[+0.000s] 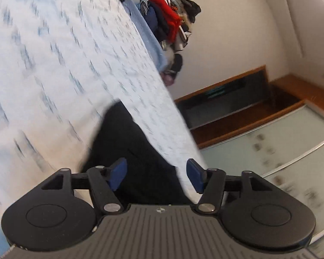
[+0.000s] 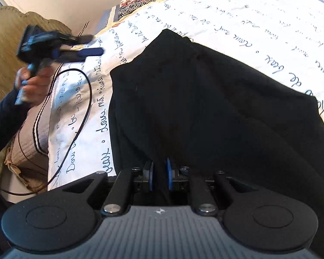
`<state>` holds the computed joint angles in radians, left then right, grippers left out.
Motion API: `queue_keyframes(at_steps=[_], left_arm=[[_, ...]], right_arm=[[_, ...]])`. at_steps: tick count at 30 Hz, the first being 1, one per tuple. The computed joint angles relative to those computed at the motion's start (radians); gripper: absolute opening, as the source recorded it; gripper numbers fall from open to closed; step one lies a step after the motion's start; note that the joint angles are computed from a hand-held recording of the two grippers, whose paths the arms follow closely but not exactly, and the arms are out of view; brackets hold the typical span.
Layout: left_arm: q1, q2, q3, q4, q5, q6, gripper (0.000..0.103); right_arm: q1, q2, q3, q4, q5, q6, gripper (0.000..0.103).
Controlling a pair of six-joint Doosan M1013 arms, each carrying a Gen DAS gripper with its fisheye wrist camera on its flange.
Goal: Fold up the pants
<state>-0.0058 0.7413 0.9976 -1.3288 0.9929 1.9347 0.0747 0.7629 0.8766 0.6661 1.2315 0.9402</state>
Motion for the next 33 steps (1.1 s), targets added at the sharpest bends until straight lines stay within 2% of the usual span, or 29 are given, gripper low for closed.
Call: queue_keyframes(at_steps=[2, 6, 10, 13, 17, 19, 25, 28, 30, 31, 32, 33], left_arm=[[-0.019, -0.030, 0.071, -0.035, -0.077, -0.086, 0.064], [-0.040, -0.042, 0.142, -0.126, -0.133, -0.236, 0.064], [-0.053, -0.033, 0.117, -0.038, -0.200, -0.329, 0.065], [-0.055, -0.013, 0.060, 0.080, -0.172, -0.433, 0.065], [-0.057, -0.019, 0.051, 0.119, -0.136, -0.410, 0.069], [-0.060, -0.013, 0.038, 0.157, -0.117, -0.443, 0.069], [-0.065, 0.000, 0.013, 0.261, -0.139, -0.506, 0.069], [-0.066, 0.014, -0.025, 0.327, -0.111, -0.532, 0.068], [-0.074, 0.029, -0.062, 0.407, -0.085, -0.568, 0.055], [-0.080, 0.034, -0.083, 0.471, -0.067, -0.583, 0.034], [-0.088, 0.041, -0.109, 0.548, -0.045, -0.598, 0.023], [-0.093, 0.044, -0.124, 0.594, -0.029, -0.601, 0.019]], right_arm=[[-0.001, -0.002, 0.004, 0.001, -0.009, 0.014, 0.012], [-0.006, -0.015, 0.027, 0.046, -0.045, 0.027, 0.012], [-0.017, -0.014, 0.022, 0.090, -0.053, 0.049, 0.012], [-0.015, -0.018, 0.025, 0.094, -0.064, 0.041, 0.013], [-0.013, -0.024, 0.032, 0.115, -0.082, 0.029, 0.013], [-0.015, -0.022, 0.030, 0.136, -0.079, 0.022, 0.013], [-0.011, -0.016, 0.013, 0.144, -0.074, 0.013, 0.013], [-0.002, -0.024, 0.020, 0.103, -0.077, 0.010, 0.013], [0.003, -0.035, 0.036, 0.084, -0.087, -0.005, 0.013], [0.006, -0.043, 0.047, 0.068, -0.098, -0.009, 0.013], [0.009, -0.051, 0.058, 0.047, -0.109, -0.008, 0.013], [0.011, -0.061, 0.071, 0.026, -0.124, -0.004, 0.015]])
